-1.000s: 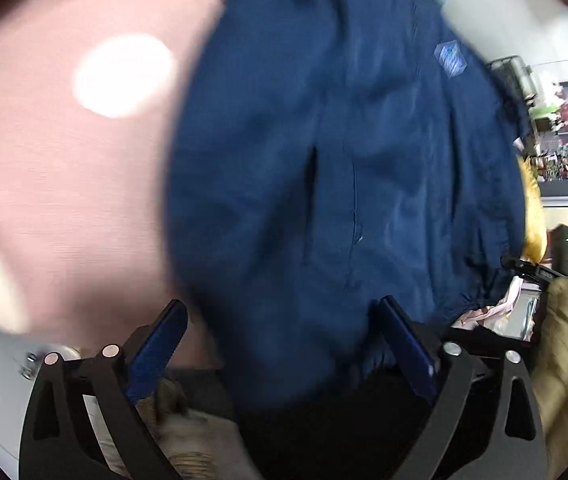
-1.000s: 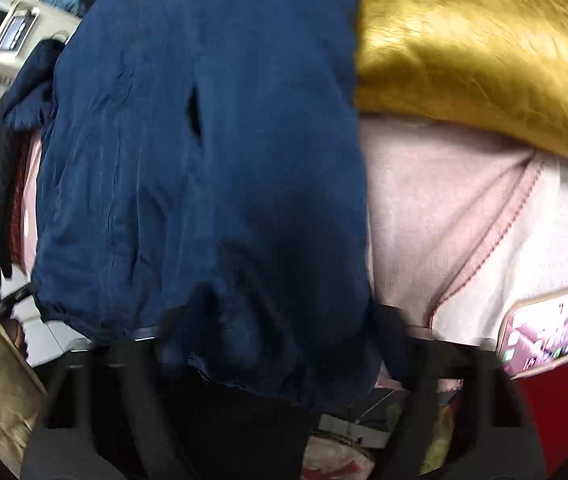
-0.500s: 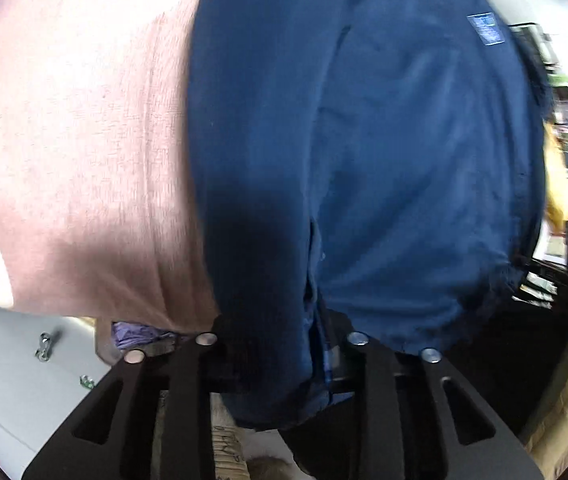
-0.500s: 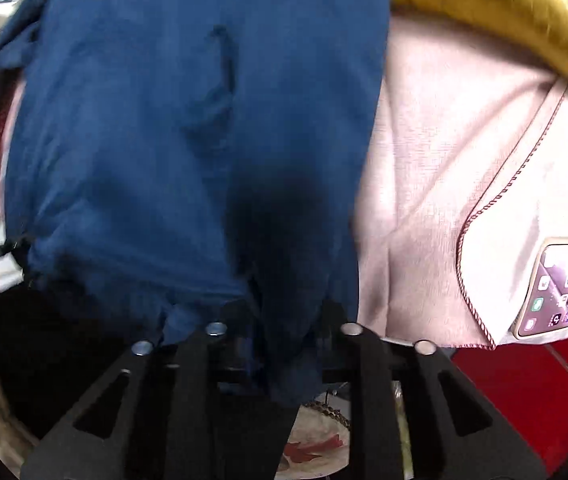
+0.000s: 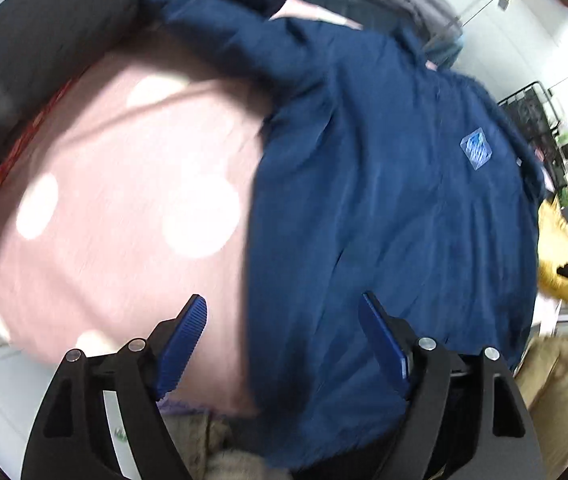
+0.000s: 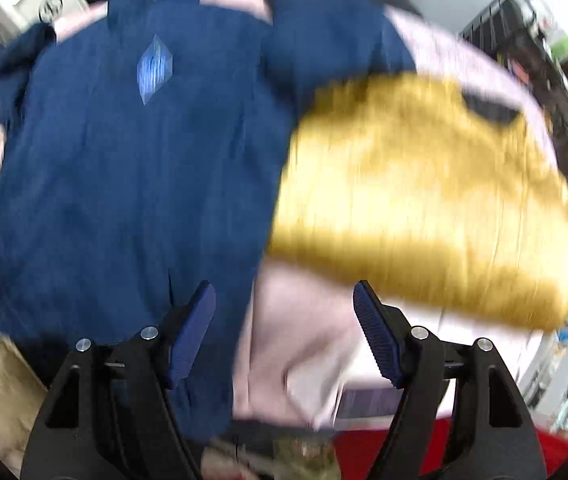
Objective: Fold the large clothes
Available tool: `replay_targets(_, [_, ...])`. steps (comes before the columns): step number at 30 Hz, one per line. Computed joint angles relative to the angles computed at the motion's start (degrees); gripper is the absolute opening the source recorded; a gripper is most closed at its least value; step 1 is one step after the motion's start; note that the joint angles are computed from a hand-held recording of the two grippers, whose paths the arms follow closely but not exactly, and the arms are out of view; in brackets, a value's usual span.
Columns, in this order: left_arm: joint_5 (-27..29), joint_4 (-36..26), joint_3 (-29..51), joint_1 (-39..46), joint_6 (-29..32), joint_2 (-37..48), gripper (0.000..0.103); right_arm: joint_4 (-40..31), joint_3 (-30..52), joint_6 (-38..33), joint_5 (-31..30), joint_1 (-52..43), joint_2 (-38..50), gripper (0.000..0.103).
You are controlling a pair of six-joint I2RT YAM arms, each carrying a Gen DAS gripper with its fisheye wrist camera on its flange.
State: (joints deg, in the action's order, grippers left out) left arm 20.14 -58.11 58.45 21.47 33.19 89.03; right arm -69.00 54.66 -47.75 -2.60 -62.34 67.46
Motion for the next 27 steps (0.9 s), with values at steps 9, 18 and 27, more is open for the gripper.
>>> replay_targets(9, [-3.24,13.71,1.11,-28.14,-23.83,4.27,0.077,11.22,18.62,20.03,1.74,22.40,24.69,0.072])
replay_targets(18, [-7.32,16.77,1.71,-39.81,-28.22,7.71,0.078,16.11,44.49,30.74,13.59,32.19,57.30,0.072])
replay_targets(27, [-9.93,16.15,2.80,-39.66,-28.94,11.67,0.078,12.24,62.02,33.78,20.07,32.52,77.54,0.067])
